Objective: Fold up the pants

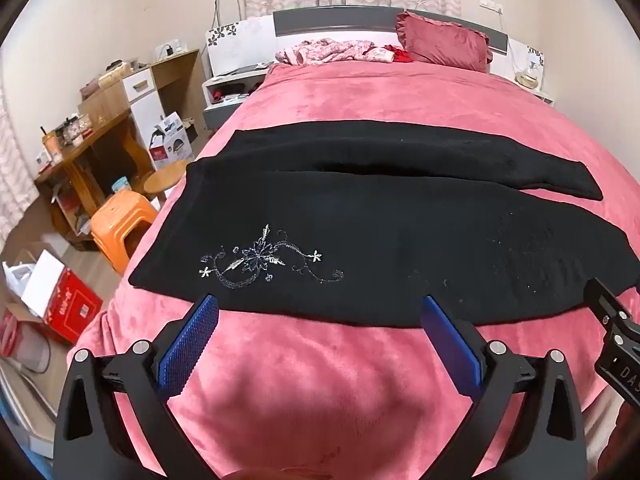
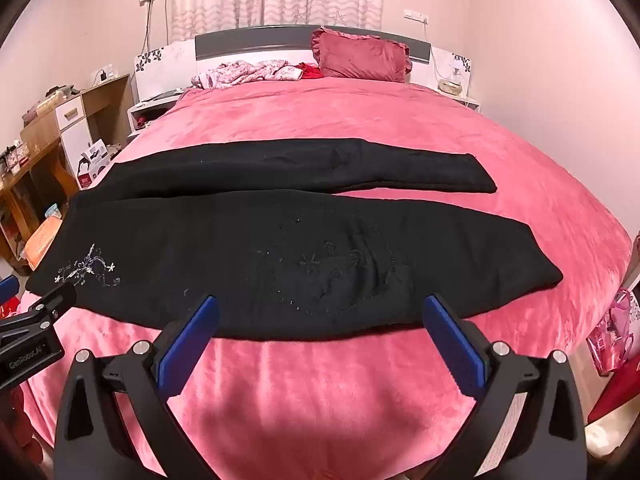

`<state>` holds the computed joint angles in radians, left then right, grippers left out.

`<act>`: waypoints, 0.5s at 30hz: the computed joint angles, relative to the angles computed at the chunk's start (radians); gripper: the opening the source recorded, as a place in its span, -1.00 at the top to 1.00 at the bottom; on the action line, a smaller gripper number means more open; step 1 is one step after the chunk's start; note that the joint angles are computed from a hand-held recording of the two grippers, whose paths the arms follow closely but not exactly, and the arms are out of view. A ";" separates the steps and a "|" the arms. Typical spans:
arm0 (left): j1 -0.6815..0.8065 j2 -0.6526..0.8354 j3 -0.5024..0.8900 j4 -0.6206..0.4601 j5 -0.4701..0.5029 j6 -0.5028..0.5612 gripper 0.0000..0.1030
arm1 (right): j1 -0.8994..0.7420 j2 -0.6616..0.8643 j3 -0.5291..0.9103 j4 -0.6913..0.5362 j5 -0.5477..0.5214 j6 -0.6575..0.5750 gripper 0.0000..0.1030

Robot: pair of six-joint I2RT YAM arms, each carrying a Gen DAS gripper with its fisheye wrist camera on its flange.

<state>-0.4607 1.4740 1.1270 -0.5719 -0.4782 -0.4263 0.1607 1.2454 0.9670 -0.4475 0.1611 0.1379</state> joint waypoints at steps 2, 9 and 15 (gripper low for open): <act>0.004 0.003 0.003 -0.001 0.006 -0.005 -0.94 | -0.002 0.000 0.001 -0.002 -0.002 0.004 -0.97; -0.002 0.006 0.012 -0.004 0.011 -0.006 -0.94 | 0.019 -0.002 0.001 -0.015 0.023 0.028 -0.97; 0.014 -0.008 -0.014 0.016 0.028 0.008 -0.94 | -0.015 0.016 0.016 -0.021 -0.013 0.013 -0.97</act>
<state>-0.4466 1.4656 1.1127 -0.5562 -0.4498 -0.4185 0.1461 1.2610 0.9831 -0.4681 0.1478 0.1511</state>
